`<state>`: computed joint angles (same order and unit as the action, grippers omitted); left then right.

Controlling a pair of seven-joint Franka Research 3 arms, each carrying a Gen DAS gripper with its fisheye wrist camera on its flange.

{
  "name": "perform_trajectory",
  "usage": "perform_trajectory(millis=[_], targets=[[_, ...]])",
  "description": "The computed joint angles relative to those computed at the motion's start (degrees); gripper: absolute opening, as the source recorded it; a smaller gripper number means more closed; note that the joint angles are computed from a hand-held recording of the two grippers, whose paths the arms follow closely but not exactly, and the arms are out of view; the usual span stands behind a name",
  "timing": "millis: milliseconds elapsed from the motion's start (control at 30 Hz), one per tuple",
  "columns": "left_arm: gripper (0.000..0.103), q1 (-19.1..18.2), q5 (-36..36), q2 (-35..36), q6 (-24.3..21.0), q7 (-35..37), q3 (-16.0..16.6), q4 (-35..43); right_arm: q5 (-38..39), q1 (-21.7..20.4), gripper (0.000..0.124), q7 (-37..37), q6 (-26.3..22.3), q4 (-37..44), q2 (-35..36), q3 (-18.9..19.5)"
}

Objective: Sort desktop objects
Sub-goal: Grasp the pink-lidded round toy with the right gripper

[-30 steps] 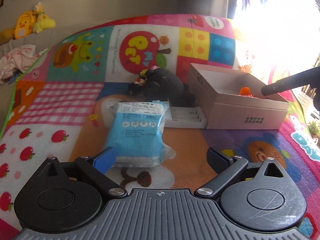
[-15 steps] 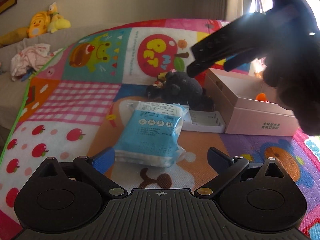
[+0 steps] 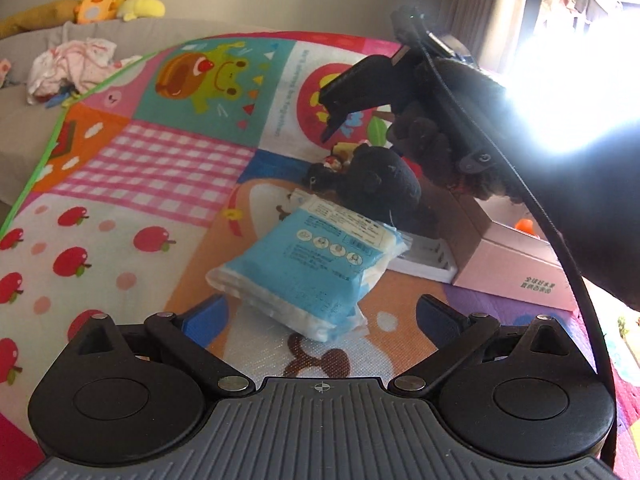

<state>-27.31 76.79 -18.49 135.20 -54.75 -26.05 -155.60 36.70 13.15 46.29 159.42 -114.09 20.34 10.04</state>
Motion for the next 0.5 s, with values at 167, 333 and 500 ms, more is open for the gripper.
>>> perform_trajectory(millis=[167,333,500], targets=[[0.102,-0.1,0.3,-0.1,0.0,-0.4,-0.1,-0.1,-6.1,1.9,0.050,1.9,-1.4,-1.1,-0.2,-1.4],[0.102,-0.1,1.6,0.0,0.3,-0.9,-0.1,-0.2,-5.6,-0.3,0.042,-7.4,-4.3,-7.8,-6.0,-0.4],[0.103,-0.1,2.7,-0.2,0.7,-1.5,0.1,-0.4,4.5,-2.1,0.042,-21.8,-9.2,-16.7,-16.5,-1.9]])
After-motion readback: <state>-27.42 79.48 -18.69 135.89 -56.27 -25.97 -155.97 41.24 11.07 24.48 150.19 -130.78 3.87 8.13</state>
